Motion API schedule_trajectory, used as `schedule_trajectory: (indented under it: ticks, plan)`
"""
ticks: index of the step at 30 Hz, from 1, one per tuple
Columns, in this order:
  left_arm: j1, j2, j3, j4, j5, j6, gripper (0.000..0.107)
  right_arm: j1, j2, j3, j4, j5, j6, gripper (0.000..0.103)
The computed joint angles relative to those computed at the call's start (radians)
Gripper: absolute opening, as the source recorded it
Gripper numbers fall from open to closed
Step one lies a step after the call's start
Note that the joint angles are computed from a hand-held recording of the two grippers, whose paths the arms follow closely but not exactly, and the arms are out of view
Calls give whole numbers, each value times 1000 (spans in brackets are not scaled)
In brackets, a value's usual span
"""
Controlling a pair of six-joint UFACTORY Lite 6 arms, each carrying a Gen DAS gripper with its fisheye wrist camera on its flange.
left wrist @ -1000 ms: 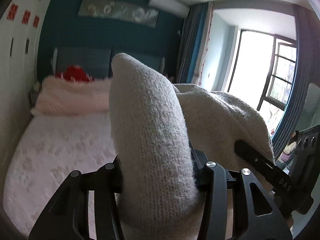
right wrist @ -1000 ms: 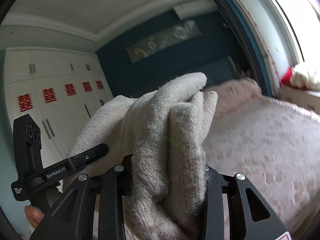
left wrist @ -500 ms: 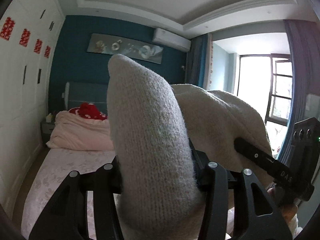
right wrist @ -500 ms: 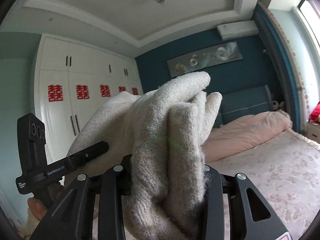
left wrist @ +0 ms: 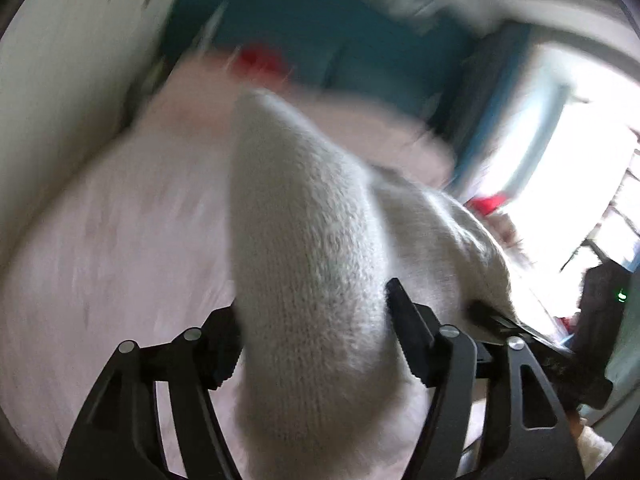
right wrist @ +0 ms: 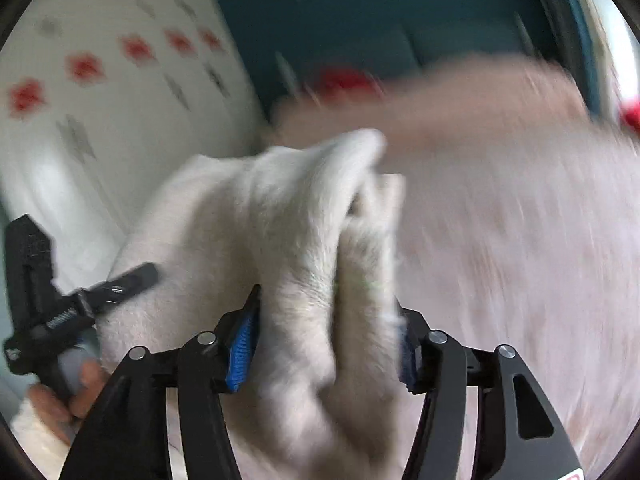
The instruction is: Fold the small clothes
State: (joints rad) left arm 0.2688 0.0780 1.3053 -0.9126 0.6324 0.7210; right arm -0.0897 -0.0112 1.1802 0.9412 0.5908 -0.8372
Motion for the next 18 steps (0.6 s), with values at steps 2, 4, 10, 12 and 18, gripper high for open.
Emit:
schedule_trajectory:
  ticks: [2, 4, 10, 12, 18]
  plan:
    - [39, 61, -132, -25, -55, 58, 60, -36, 70, -130, 26, -29, -17, 57]
    - [121, 53, -263, -200, -49, 247, 61, -95, 94, -222, 140, 7, -113, 57]
    - [170, 182, -192, -370, 16, 319, 77, -75, 287, -78, 195, 10, -87, 81]
    - [140, 242, -131, -357, 9, 263, 83, -48, 394, 5, 207, 9, -70, 81]
    - [88, 541, 136, -206, 77, 27, 65, 31, 722, 341, 191, 108, 87, 43]
